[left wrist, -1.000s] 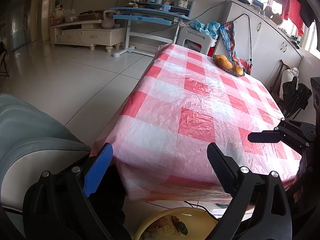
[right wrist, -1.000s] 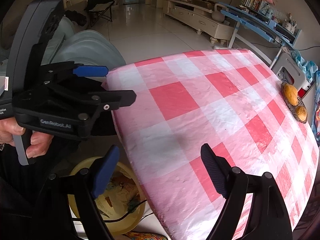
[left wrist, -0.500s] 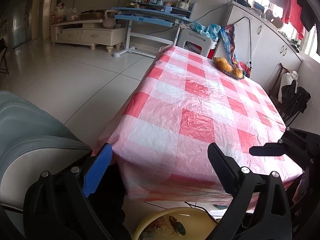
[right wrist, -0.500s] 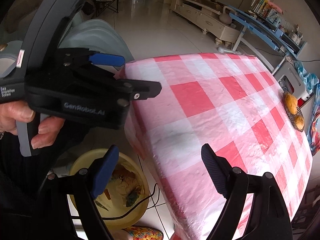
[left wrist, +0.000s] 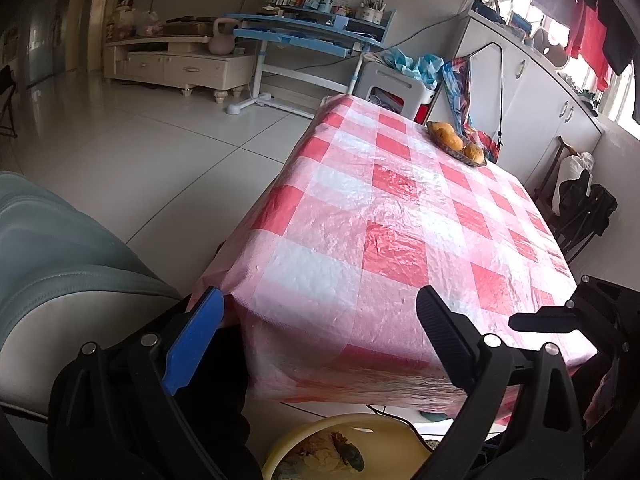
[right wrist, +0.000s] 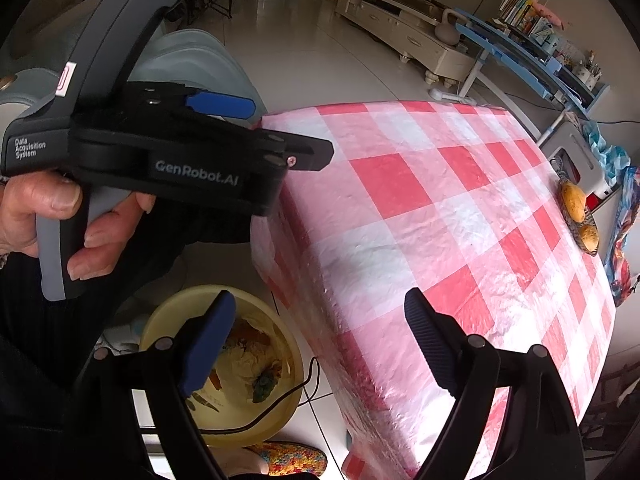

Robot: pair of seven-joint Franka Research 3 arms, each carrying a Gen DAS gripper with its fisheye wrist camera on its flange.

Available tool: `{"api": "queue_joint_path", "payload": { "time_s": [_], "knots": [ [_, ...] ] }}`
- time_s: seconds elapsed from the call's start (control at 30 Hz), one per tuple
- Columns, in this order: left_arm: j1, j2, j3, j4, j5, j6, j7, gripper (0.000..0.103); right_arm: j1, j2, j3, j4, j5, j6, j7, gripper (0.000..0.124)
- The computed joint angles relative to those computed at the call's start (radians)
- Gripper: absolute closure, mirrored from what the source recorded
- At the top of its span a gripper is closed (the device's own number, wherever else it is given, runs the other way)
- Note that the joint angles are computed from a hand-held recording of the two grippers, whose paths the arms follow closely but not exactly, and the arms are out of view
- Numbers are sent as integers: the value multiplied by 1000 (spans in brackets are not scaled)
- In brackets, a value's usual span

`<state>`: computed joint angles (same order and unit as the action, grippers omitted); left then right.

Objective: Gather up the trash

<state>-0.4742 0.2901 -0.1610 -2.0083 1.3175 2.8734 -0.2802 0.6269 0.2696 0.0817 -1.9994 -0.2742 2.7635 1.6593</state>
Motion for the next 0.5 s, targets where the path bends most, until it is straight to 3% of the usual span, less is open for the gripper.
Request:
{"api": "queue_joint_path", "payload": {
  "time_s": [0.5],
  "knots": [
    [5,-9,-4,-9,31,-2,-32,9,21,-16,-9,-1,-90,-42,85,39]
  ]
}}
